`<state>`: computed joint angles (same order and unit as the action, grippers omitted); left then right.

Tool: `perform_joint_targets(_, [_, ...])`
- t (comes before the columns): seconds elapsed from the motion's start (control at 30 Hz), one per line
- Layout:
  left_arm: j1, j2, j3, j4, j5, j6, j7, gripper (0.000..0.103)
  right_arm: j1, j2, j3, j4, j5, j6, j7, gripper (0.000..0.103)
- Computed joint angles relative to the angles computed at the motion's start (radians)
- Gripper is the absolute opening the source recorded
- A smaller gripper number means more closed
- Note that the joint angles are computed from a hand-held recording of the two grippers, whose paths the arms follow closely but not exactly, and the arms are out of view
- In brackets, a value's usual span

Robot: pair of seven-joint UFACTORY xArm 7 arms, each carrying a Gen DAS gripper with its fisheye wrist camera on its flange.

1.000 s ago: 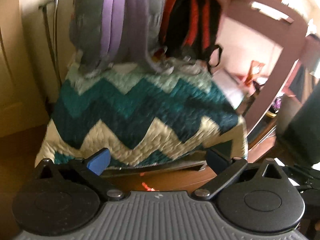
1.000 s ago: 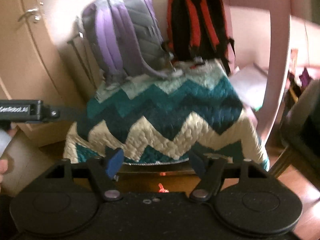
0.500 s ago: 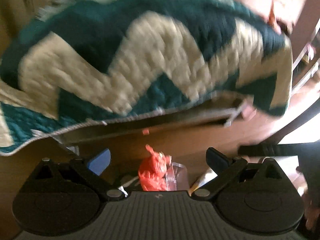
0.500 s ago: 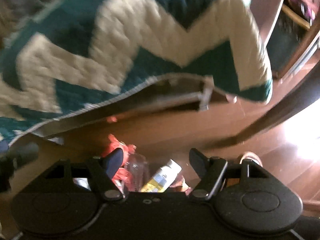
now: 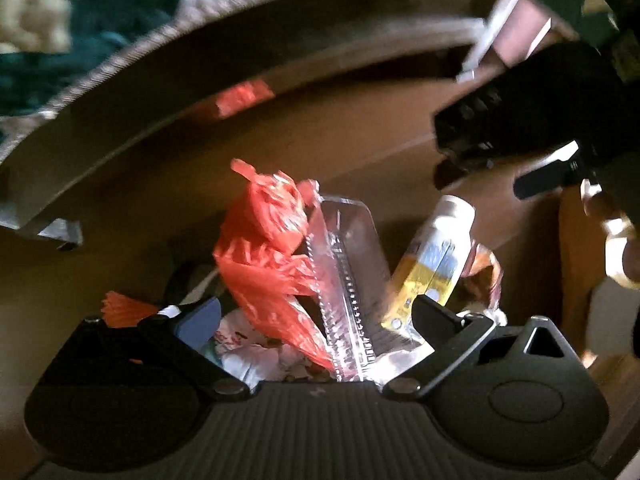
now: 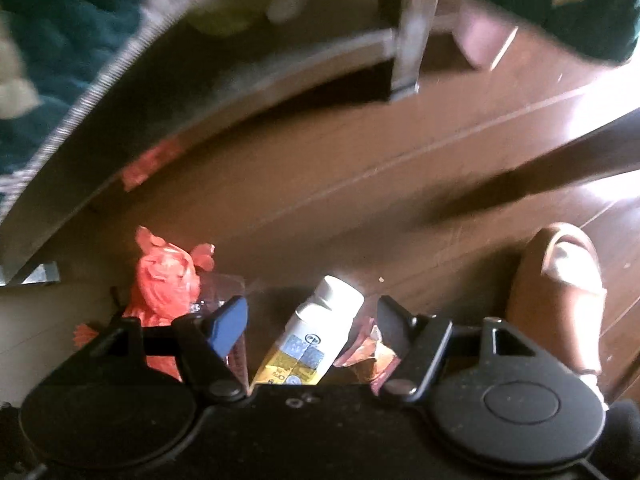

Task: Collect trash
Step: 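Grasp the clear plastic tray with the left gripper while the right grasps the white bottle, then carry the tray and bottle to the green bin and open both grippers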

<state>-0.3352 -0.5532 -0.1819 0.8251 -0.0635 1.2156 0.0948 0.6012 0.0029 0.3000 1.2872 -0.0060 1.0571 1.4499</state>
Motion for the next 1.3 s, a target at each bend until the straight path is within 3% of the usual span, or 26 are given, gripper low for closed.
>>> perform_joint_targets(0.2, [-0.014, 0.055, -0.047, -0.028, 0.042, -0.011, -0.051, 0.102, -0.005, 0.037, -0.008, -0.06, 0.078, -0.078, -0.013, 0.069])
perform_joint_targets(0.53, [-0.061, 0.069, -0.071, -0.087, 0.078, -0.009, -0.102, 0.101, -0.006, 0.068, -0.012, -0.108, 0.168, -0.15, -0.025, 0.069])
perform_joint_targets(0.6, [-0.063, 0.079, -0.069, -0.093, 0.088, -0.017, -0.107, 0.096, -0.004, 0.079, -0.012, -0.105, 0.175, -0.151, -0.027, 0.068])
perform_joint_targets(0.7, [-0.061, 0.091, -0.057, -0.095, 0.086, -0.026, -0.115, 0.093, 0.0, 0.093, -0.013, -0.101, 0.177, -0.155, -0.035, 0.054])
perform_joint_targets(0.73, [-0.062, 0.093, -0.053, -0.094, 0.085, -0.027, -0.112, 0.093, 0.002, 0.099, -0.014, -0.099, 0.174, -0.159, -0.027, 0.054])
perform_joint_targets(1.0, [-0.055, 0.096, -0.014, -0.069, 0.012, 0.005, -0.097, 0.055, -0.001, 0.134, -0.021, -0.053, 0.181, -0.127, -0.058, 0.053])
perform_joint_targets(1.3, [-0.002, 0.09, 0.03, -0.042, -0.032, 0.05, -0.067, 0.044, 0.013, 0.154, -0.028, 0.044, 0.102, -0.035, -0.129, 0.051])
